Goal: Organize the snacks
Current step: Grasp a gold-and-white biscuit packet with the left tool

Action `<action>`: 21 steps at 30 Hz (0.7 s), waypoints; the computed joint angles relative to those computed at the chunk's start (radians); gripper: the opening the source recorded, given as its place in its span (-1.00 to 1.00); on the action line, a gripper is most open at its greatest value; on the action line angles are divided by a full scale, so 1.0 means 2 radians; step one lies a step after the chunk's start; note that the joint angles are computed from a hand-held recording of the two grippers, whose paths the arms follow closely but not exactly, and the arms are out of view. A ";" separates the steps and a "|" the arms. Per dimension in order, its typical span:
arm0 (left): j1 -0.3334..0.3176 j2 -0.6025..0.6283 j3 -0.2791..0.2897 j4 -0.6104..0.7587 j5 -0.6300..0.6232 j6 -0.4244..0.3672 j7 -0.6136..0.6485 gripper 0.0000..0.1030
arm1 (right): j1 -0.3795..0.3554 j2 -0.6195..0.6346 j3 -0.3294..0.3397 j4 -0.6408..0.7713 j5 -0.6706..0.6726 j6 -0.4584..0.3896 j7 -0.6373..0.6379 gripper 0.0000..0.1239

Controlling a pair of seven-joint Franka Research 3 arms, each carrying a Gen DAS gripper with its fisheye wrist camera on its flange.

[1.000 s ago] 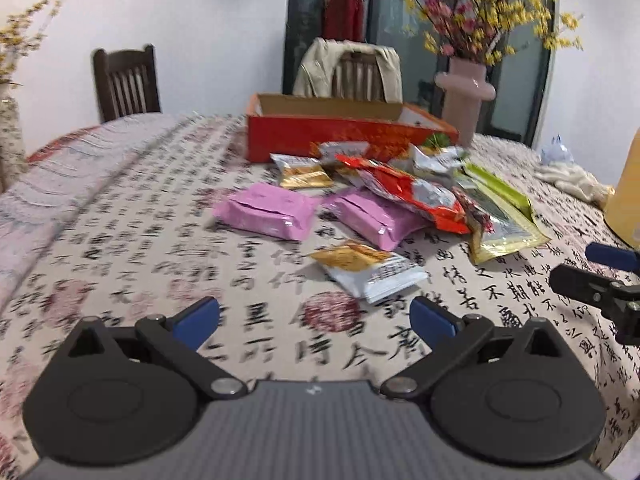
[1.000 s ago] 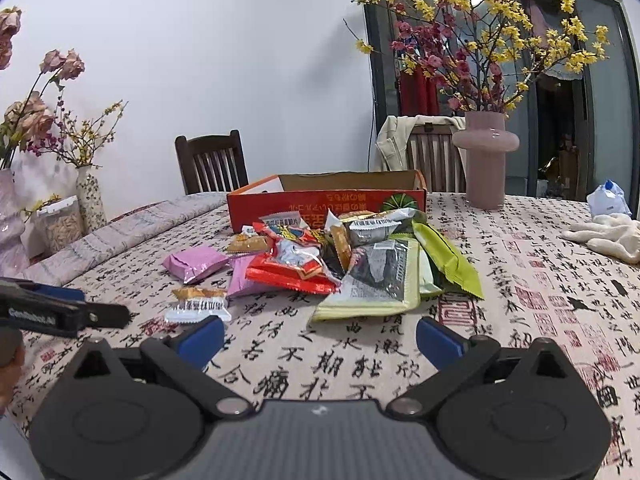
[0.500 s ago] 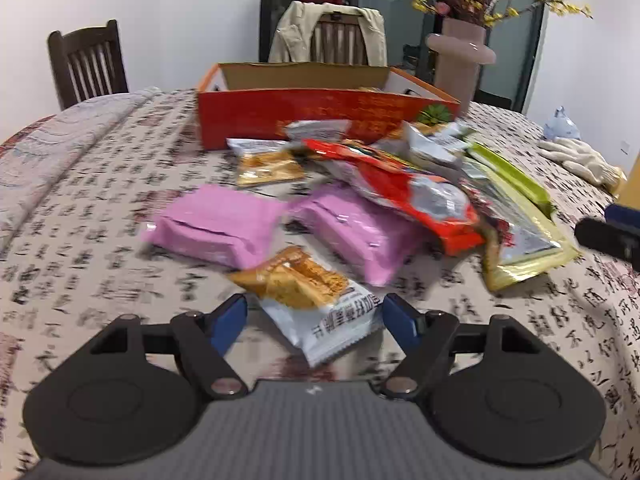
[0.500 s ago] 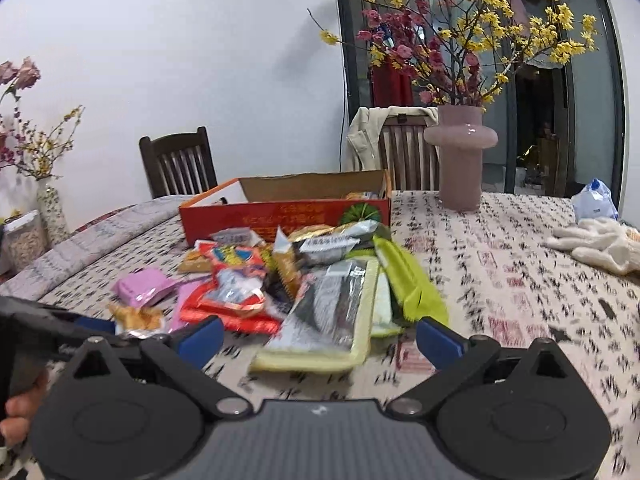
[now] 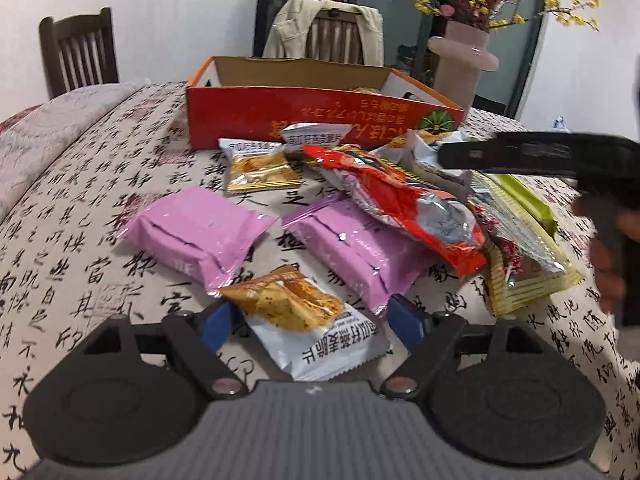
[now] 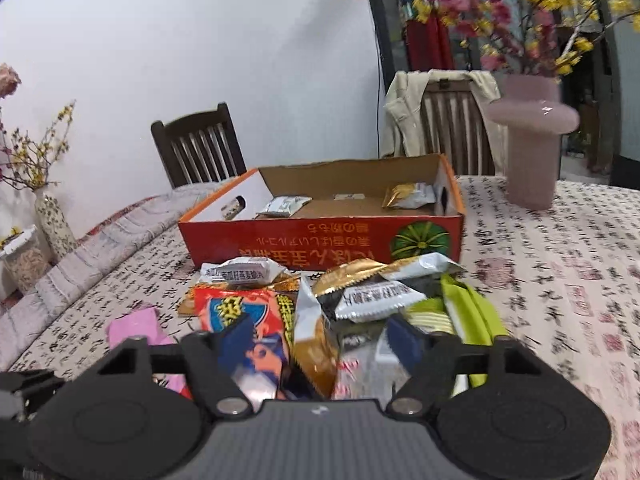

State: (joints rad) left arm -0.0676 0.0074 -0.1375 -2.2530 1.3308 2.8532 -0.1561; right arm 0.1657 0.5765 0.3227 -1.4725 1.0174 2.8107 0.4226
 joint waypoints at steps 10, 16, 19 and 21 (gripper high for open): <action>-0.001 -0.006 -0.002 -0.004 -0.004 -0.009 -0.006 -0.13 | 0.017 0.041 -0.001 0.039 -0.080 -0.001 0.067 -0.71; 0.000 -0.029 -0.009 -0.019 0.001 -0.013 -0.018 -0.33 | -0.029 -0.002 0.049 -0.020 -0.003 0.027 -0.032 -0.72; -0.002 -0.049 -0.018 -0.029 0.013 -0.025 -0.027 -0.33 | -0.054 -0.038 0.068 -0.063 0.070 0.033 -0.107 -0.72; -0.003 -0.063 -0.023 -0.037 0.015 -0.034 -0.032 -0.33 | -0.068 -0.065 0.074 -0.095 0.115 0.025 -0.147 -0.72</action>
